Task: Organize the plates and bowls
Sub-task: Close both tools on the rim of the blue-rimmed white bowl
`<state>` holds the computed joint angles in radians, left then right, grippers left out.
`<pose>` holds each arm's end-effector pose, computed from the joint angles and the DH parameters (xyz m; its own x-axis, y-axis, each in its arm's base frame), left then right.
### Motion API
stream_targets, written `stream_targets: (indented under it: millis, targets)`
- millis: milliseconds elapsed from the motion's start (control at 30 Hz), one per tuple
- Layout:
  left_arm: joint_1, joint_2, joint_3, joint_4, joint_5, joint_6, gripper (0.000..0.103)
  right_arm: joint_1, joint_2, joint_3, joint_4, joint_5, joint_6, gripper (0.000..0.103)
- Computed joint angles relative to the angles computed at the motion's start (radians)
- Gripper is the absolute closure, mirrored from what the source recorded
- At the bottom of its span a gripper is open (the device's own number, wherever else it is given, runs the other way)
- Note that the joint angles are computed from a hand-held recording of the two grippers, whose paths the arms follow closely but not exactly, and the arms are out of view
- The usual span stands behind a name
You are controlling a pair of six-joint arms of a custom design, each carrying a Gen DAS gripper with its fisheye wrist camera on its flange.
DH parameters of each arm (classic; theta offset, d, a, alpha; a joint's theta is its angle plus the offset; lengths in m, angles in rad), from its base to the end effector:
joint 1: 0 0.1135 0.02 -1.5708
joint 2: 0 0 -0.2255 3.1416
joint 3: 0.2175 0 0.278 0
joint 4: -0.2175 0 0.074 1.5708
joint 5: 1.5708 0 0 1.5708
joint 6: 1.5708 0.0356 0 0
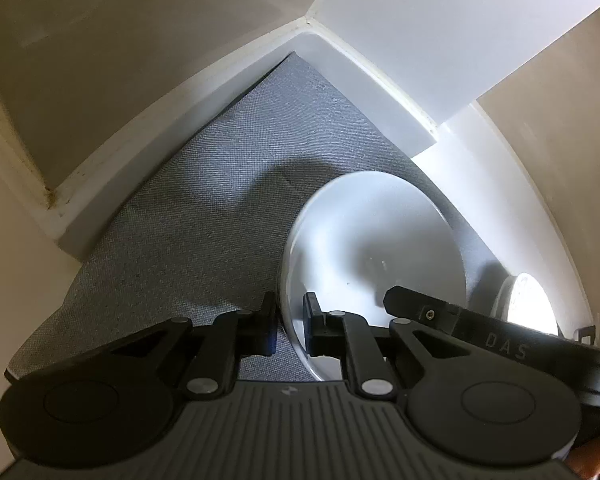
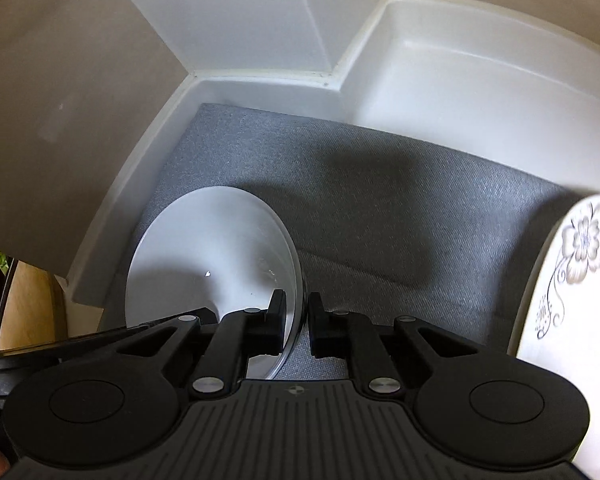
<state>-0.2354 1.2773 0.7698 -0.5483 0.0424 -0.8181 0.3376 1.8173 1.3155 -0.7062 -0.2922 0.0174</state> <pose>0.2672 -0.0656 0.1545 -0.7634 -0.5668 -0.3098 -0.4445 0.8090 -0.3847 0.3554 0.1356 0.1532 -0.8892 -0.2945 -0.3502 -0.3982 0.8750 0.2754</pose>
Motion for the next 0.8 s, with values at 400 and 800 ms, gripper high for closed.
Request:
stream_targets:
  millis: [400,800]
  targets:
    - [0.007,0.110,0.084,0.009,-0.025,0.056,0.087,-0.005,-0.032,-0.053,0.063,0.015,0.031,0.092]
    - [-0.055,-0.117,0.010,-0.067,-0.060,0.061,0.087,0.005,-0.217,-0.157,0.053,0.026,0.046,0.092]
